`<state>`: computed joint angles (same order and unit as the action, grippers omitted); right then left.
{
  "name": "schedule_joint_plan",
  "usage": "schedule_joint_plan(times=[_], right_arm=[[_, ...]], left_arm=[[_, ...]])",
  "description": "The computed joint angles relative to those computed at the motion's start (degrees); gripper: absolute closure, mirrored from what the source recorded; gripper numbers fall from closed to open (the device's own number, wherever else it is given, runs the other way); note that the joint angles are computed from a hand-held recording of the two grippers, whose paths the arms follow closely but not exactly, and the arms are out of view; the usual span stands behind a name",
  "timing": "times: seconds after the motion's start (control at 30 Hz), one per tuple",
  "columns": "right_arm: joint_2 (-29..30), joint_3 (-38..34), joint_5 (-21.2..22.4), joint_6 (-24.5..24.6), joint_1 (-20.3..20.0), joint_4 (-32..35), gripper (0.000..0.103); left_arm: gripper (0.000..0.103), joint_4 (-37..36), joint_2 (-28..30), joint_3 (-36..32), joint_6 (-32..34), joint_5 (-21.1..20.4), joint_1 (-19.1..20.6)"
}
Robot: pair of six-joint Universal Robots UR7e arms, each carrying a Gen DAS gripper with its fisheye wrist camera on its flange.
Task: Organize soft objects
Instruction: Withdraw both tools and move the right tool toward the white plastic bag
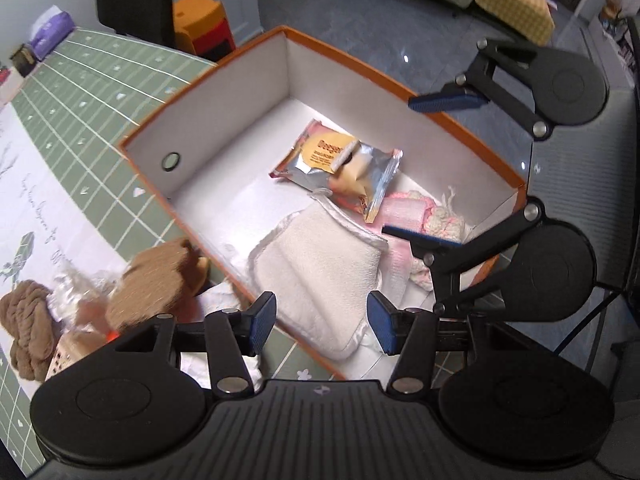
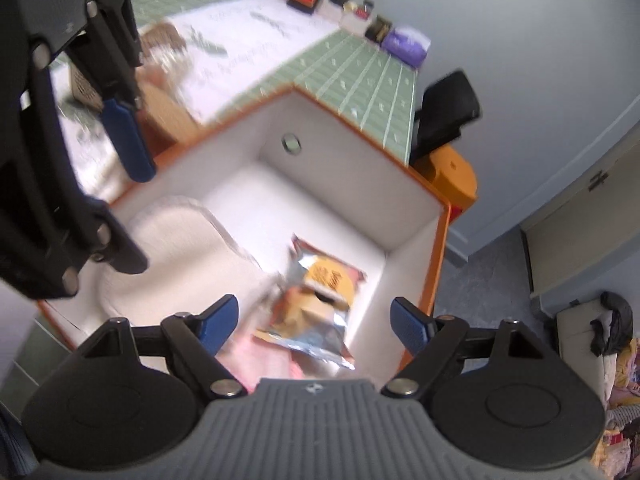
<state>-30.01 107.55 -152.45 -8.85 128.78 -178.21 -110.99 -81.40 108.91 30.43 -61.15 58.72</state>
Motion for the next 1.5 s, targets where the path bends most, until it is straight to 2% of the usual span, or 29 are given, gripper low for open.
schedule_joint_plan(times=[0.2, 0.37, 0.43, 0.53, 0.63, 0.77, 0.83, 0.97, 1.13, 1.23, 1.37, 1.43, 1.5], right_arm=[[4.01, -3.16, 0.96, -3.26, 4.39, -6.34, 0.021], [7.78, -6.33, 4.7, -4.66, 7.18, -13.02, 0.021], [9.73, -7.83, 6.4, -5.13, 8.0, -14.97, 0.021], [13.39, -10.76, 8.04, -7.43, 9.0, -17.95, 0.021], [17.5, -13.91, 8.91, -9.31, 9.6, -21.47, 0.021], [22.56, -17.73, 10.09, -9.11, 9.62, -24.39, 0.021], [25.33, -20.12, 9.47, -7.97, 9.48, -24.68, 0.021], [30.68, -25.14, 5.42, -7.16, 9.25, -25.24, 0.021], [34.79, -29.55, 3.02, -10.86, 8.54, -27.39, 0.019], [36.06, -31.46, 2.12, -14.07, 8.08, -29.46, 0.013], [37.78, -35.02, 1.11, -19.05, 7.32, -31.52, 0.012], [38.2, -36.02, 1.21, -19.93, 6.6, -31.61, 0.012], [38.34, -36.54, 0.8, -18.74, 5.64, -30.35, 0.015]], left_arm=[[0.041, -8.56, -7.96, 4.88, 2.51, -0.36, 2.28], [0.041, -21.61, -14.34, 11.42, 4.65, 1.59, 6.13], [0.041, -24.9, -15.67, 12.73, 4.23, 1.07, 9.03], [0.041, -25.07, -18.17, 12.58, 2.43, -1.17, 13.29], [0.041, -28.98, -19.68, 13.86, 2.58, -0.81, 16.46], [0.041, -34.81, -20.61, 15.65, 3.74, -0.78, 20.15], [0.041, -37.94, -20.97, 16.69, 4.45, -1.48, 21.85], [0.041, -43.2, -21.19, 18.22, 5.53, -4.28, 25.12], [0.042, -45.18, -20.21, 18.09, 4.12, -8.48, 28.68], [0.042, -46.99, -19.66, 18.57, 4.74, -8.82, 28.97], [0.042, -46.67, -18.87, 18.26, 5.15, -9.31, 28.95], [0.042, -46.68, -18.37, 18.03, 5.08, -9.45, 29.02], [0.042, -46.72, -18.13, 17.81, 4.97, -9.86, 29.09]])
